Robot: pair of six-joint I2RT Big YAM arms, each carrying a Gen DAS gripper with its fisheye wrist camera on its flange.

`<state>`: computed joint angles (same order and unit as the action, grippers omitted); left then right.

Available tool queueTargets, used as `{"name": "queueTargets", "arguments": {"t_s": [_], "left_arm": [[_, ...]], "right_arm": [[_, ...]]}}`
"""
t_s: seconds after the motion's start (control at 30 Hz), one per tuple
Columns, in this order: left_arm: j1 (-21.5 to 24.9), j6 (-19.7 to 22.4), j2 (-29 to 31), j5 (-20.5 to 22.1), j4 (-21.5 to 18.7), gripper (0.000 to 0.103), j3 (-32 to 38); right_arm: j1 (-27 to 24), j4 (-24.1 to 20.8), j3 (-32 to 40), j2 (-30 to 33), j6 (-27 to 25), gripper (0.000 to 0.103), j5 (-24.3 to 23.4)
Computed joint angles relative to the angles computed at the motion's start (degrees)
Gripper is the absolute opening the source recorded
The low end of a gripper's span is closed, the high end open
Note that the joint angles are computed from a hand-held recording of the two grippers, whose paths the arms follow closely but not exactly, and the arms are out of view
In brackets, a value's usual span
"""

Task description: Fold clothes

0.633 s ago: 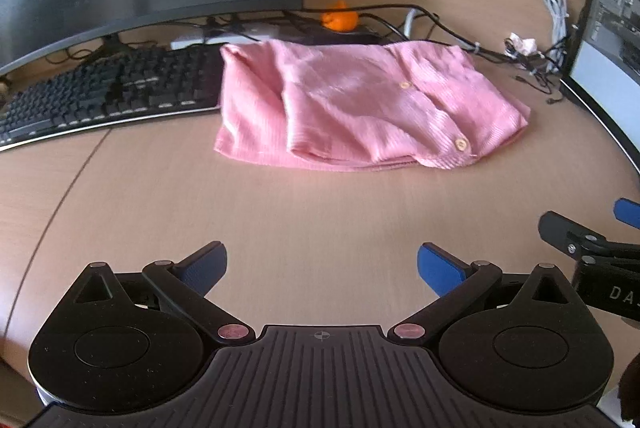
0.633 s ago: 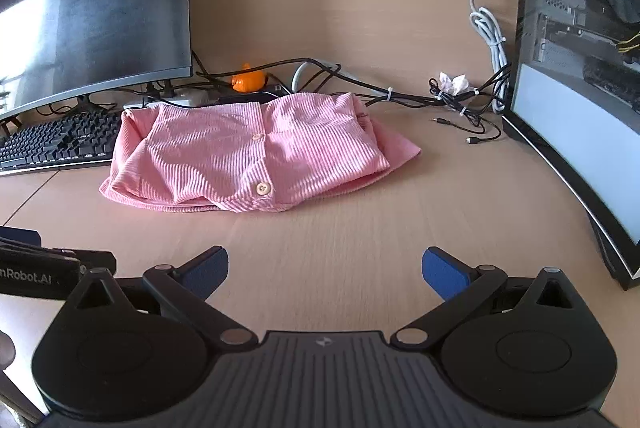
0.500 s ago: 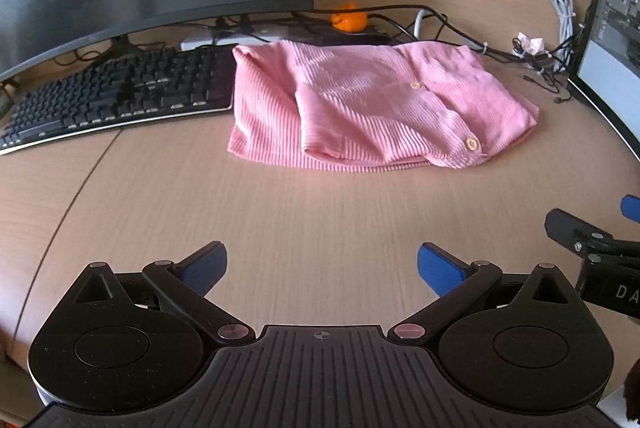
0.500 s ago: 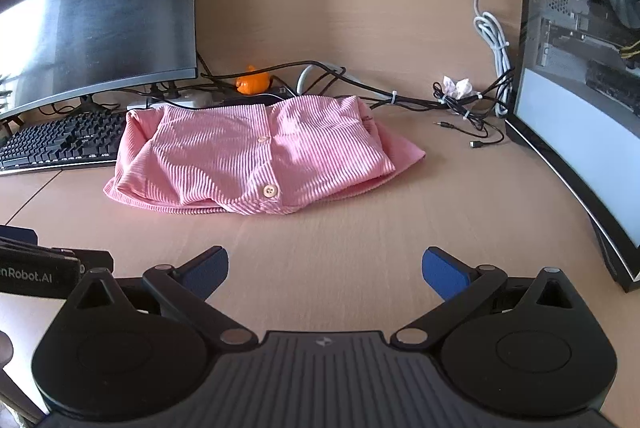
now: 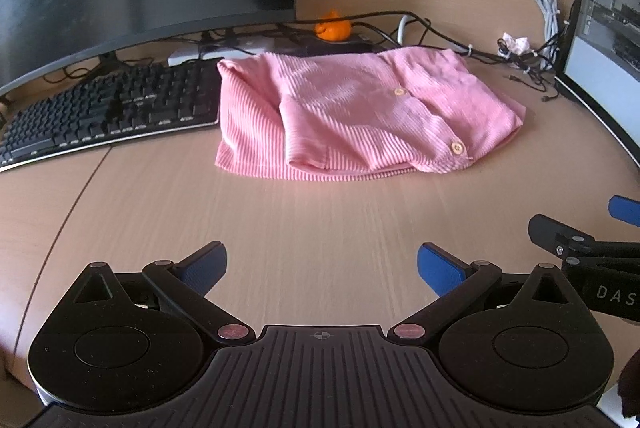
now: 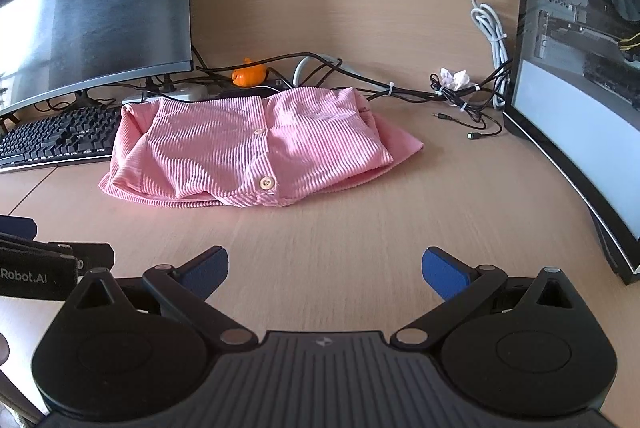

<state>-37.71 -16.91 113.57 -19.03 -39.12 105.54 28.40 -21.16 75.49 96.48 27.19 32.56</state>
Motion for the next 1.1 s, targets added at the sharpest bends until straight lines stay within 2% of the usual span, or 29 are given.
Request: {"name": "queueTargets", "arguments": {"t_s": [0.2, 1.1], "left_arm": [[-0.13, 0.7, -0.38, -0.5, 1.1, 0.103, -0.47], [0.46, -0.23, 1.7, 0.65, -0.3, 0.103, 2.34]], "right_arm": [[-0.21, -0.43, 0.31, 0.17, 0.33, 0.103, -0.48], [-1.28, -0.65, 0.91, 1.05, 0.02, 0.103, -1.63]]}}
